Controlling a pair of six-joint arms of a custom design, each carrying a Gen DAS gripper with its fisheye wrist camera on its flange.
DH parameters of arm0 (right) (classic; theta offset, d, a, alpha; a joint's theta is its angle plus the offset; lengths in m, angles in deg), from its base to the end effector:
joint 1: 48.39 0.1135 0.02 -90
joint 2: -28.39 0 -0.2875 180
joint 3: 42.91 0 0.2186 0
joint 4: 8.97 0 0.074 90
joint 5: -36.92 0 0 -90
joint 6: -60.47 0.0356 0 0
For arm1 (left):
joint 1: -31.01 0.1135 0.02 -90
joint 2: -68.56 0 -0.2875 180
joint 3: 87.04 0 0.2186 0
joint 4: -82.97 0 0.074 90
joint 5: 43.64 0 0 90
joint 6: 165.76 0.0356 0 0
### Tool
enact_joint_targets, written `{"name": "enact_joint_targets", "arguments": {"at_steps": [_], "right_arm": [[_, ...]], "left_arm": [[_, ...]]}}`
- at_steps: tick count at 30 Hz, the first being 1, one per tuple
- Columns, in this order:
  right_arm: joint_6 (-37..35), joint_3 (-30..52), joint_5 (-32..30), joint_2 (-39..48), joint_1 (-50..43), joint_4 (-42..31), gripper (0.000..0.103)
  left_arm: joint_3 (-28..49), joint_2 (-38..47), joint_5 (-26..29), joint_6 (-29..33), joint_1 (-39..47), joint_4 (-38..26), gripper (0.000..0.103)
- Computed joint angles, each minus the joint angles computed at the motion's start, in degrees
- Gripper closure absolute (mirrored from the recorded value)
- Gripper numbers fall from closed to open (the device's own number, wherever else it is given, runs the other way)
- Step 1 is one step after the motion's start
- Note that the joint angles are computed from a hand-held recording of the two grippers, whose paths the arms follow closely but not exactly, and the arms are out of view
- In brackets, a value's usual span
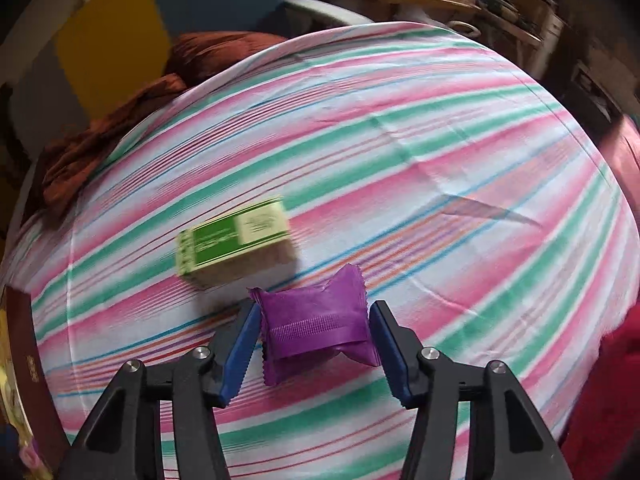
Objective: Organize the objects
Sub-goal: 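Move the right gripper to the purple packet and grasp it, then grasp the green essential-oil box with the left gripper while the right lifts the purple packet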
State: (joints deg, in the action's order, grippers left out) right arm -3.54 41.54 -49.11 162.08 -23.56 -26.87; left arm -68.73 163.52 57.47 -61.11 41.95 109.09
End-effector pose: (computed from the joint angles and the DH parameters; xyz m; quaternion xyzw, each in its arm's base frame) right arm 0.3676 0.1674 0.0549 0.0168 0.9795 0.0543 0.1935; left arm 0.1629 0.0245 0.1031 0.0630 0.9353 -0.0144 0.3479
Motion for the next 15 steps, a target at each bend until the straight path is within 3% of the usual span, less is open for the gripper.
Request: {"name": "enact_joint_targets", "arguments": {"at_steps": [7, 12, 15], "right_arm": [[3.6, -3.2, -0.9, -2.3, -2.1, 3.2, 0.047], [5.2, -6.6, -1.6, -4.5, -3.6, 7.0, 0.052], [5.6, -4.7, -3.0, -3.0, -4.4, 4.2, 0.052]], "left_arm": [[10.6, 5.6, -5.3, -4.7, -11.6, -5.8, 0.023], [21.9, 12.1, -5.5, -5.7, -17.2, -11.5, 0.023], [29.0, 16.5, -4.4, -6.6, -18.9, -14.8, 0.023]]}}
